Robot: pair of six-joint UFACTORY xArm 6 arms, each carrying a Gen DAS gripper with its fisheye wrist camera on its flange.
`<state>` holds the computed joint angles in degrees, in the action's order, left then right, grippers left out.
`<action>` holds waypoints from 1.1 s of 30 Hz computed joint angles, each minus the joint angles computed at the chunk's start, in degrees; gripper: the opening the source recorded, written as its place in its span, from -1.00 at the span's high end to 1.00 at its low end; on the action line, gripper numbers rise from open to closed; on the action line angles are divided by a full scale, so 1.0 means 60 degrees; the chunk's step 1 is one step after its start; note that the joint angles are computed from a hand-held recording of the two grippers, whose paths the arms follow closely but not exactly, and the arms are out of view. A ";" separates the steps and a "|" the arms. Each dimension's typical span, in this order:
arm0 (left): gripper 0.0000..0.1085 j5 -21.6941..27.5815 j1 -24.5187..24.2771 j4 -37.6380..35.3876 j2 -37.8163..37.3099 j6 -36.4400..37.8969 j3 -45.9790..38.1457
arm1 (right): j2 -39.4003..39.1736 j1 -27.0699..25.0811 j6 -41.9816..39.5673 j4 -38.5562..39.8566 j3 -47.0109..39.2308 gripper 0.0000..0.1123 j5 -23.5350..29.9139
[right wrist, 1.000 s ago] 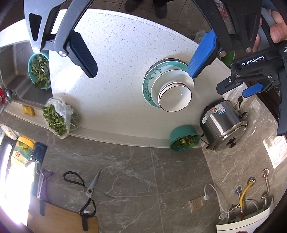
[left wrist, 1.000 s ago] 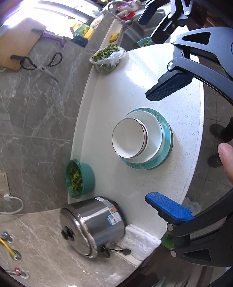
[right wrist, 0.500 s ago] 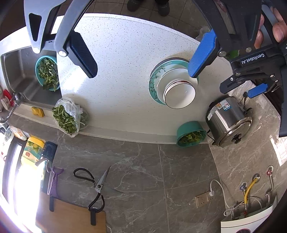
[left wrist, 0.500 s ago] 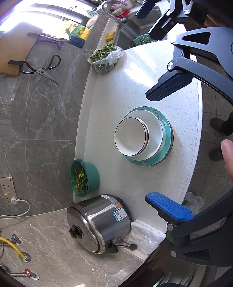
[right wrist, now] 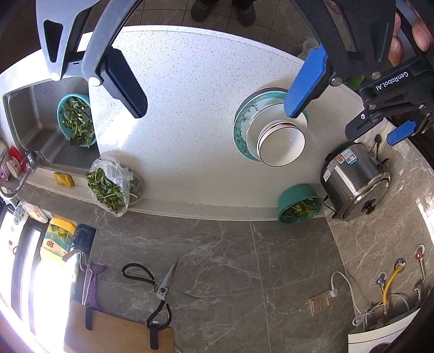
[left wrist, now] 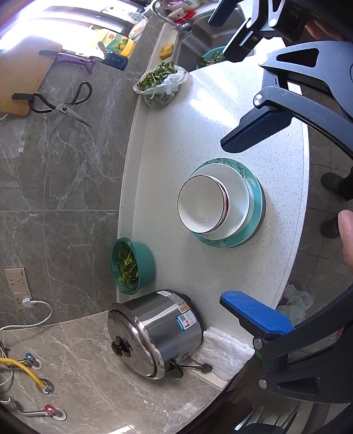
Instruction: Organize plates and bowls
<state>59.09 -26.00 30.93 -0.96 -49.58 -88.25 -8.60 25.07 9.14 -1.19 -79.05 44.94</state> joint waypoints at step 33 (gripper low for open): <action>-0.90 0.0144 -0.0103 0.0002 -0.0140 -0.0188 0.0194 | 0.0061 0.0094 0.0165 -0.0186 -0.0058 -0.83 0.0146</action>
<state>59.96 -26.62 30.95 -1.80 -50.71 -87.09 -8.24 25.63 10.13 -2.30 -79.39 45.82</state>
